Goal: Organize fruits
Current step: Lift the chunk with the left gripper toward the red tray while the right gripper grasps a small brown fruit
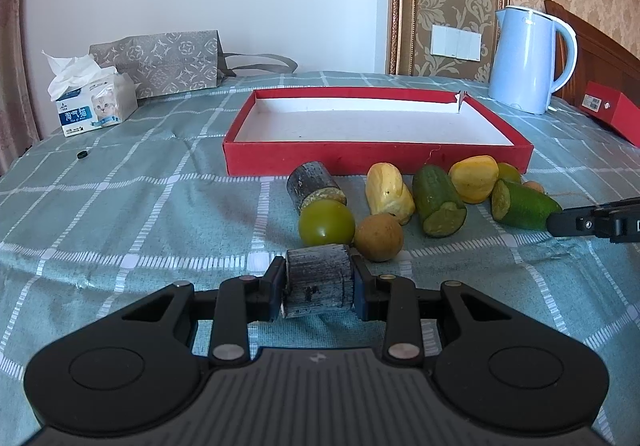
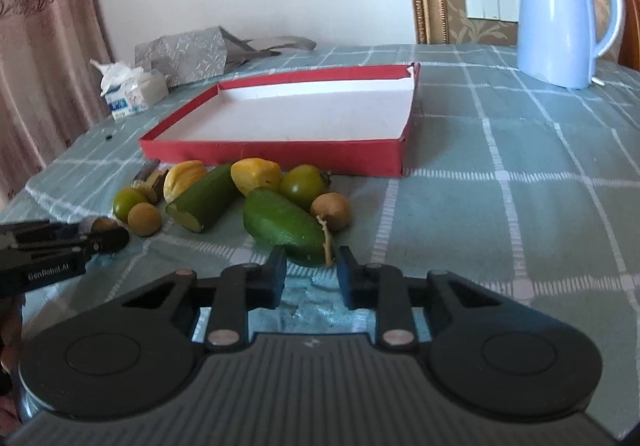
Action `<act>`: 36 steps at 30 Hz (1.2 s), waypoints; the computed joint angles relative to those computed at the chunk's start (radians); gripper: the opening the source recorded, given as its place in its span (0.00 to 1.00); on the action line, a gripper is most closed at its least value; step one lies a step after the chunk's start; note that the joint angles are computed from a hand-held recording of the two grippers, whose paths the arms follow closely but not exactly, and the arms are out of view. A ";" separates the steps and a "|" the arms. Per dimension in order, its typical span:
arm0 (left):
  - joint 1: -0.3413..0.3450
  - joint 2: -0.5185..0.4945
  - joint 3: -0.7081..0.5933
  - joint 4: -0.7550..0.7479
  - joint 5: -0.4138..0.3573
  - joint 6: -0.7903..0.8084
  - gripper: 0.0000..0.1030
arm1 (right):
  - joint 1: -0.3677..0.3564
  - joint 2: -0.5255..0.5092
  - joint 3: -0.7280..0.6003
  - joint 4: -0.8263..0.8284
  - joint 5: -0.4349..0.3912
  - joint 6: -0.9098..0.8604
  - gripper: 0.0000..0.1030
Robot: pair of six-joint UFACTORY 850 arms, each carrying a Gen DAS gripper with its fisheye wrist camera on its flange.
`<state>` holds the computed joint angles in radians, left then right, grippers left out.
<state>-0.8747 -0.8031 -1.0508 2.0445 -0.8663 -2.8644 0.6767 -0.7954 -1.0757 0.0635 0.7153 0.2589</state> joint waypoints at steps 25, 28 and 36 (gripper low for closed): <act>0.002 -0.004 -0.006 0.001 0.006 0.006 0.32 | -0.002 -0.006 0.027 0.154 0.197 -0.034 0.06; 0.004 -0.004 -0.005 0.006 0.004 -0.007 0.32 | -0.003 0.006 0.034 0.161 0.216 -0.044 0.05; 0.003 0.000 0.005 0.026 -0.027 -0.036 0.31 | -0.012 0.010 0.025 0.138 0.256 -0.022 0.05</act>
<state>-0.8719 -0.8032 -1.0458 2.0706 -0.8931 -2.9004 0.6646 -0.7851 -1.0502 0.2017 0.9714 0.2369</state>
